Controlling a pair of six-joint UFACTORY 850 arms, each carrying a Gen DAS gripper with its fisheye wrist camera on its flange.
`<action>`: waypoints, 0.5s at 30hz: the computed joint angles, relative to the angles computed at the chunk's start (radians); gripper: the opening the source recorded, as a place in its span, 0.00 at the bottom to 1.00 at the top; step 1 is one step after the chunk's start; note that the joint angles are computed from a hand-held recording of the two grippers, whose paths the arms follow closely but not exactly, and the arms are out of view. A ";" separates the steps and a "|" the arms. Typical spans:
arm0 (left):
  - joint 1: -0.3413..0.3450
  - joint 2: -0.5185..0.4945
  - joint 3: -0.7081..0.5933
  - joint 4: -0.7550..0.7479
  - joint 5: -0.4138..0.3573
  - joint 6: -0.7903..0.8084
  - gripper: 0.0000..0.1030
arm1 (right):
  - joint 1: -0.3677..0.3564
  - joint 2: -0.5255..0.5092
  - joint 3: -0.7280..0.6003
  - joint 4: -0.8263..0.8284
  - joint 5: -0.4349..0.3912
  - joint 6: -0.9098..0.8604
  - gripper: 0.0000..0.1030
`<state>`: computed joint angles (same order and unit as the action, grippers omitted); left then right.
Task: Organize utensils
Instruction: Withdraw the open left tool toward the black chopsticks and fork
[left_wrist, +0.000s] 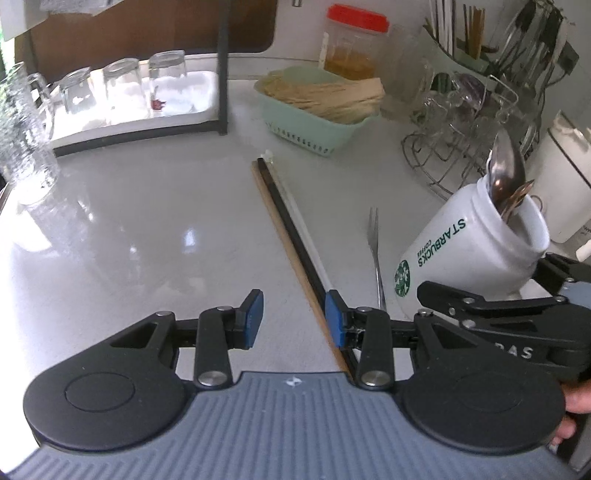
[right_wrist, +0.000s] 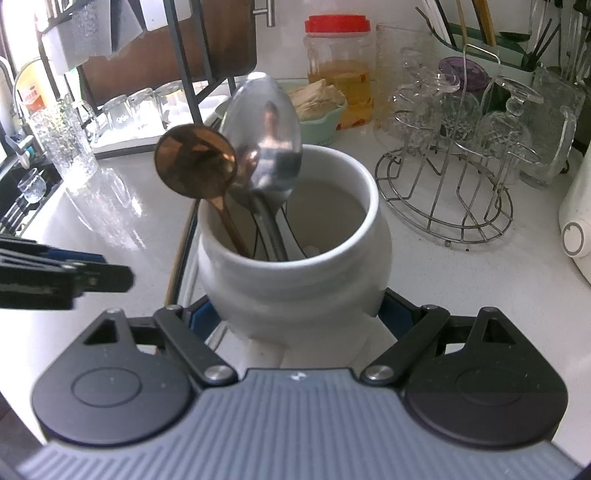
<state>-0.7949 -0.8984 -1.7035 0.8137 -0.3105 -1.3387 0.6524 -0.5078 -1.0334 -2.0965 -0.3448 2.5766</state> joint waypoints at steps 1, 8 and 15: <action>-0.002 -0.010 -0.011 0.007 -0.005 0.000 0.41 | 0.000 0.001 0.002 -0.002 -0.002 0.003 0.89; -0.017 -0.073 -0.086 0.022 -0.060 0.065 0.41 | 0.000 0.004 0.009 -0.020 -0.008 0.019 0.88; -0.033 -0.101 -0.109 0.083 -0.114 0.092 0.41 | -0.002 0.006 0.011 -0.029 -0.003 0.027 0.89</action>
